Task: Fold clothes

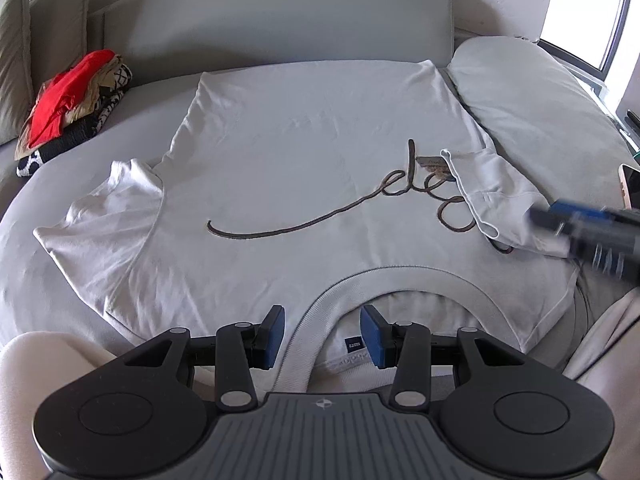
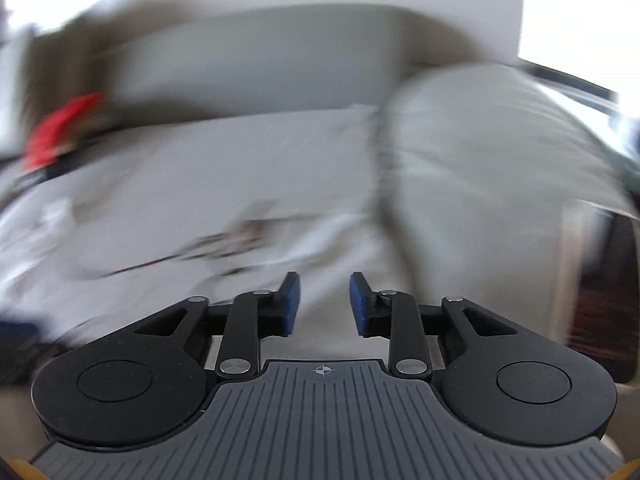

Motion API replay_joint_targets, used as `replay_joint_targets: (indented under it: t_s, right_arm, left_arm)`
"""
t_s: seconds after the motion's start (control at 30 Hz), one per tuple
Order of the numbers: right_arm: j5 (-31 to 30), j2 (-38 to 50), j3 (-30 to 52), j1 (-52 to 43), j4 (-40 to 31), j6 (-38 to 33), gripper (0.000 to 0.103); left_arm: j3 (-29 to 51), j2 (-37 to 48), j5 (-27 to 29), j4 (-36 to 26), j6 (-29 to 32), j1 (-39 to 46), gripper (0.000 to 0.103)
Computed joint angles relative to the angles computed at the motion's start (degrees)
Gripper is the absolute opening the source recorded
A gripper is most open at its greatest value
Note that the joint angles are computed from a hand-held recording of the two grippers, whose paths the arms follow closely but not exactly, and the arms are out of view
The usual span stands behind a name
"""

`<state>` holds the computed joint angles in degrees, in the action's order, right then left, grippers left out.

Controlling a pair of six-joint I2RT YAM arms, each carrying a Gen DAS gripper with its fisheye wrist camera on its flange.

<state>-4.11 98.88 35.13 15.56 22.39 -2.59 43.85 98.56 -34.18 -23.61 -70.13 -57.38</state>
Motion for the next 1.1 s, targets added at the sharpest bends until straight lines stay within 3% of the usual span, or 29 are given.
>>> replay_joint_targets:
  t_s: [0.13, 0.27, 0.43, 0.57, 0.7, 0.87, 1.1]
  right_arm:
    - [8.3, 8.94, 7.85, 0.6, -4.92, 1.16, 0.023]
    - [17.02, 12.95, 11.31, 3.61, -13.34, -3.12, 0.006]
    - [14.42, 8.02, 9.65, 1.42, -18.99, -1.7, 0.006]
    - [6.46, 1.84, 4.0, -3.07, -10.7, 2.89, 0.013]
    - [1.91, 5.33, 7.13, -2.95, -6.44, 4.72, 0.016]
    - [4.6, 13.67, 16.18, 2.35, -11.46, 7.47, 0.015]
    - [2.82, 7.34, 11.79, 8.94, -13.37, 5.34, 0.015]
  left_arm:
    - [1.09, 1.2, 0.37, 0.2, 1.14, -0.18, 0.042]
    - [1.47, 1.62, 0.41, -0.31, 1.48, -0.28, 0.042]
    - [1.18, 1.73, 0.53, -0.6, 0.99, 0.73, 0.042]
    - [1.17, 2.02, 0.66, -0.07, 1.36, 0.97, 0.043]
    - [1.18, 2.51, 1.21, 0.92, 1.93, 1.14, 0.043]
    - [1.25, 2.68, 1.13, 0.97, 2.14, 1.09, 0.043]
    - [-0.07, 2.23, 1.71, 2.22, 2.66, 2.63, 0.046]
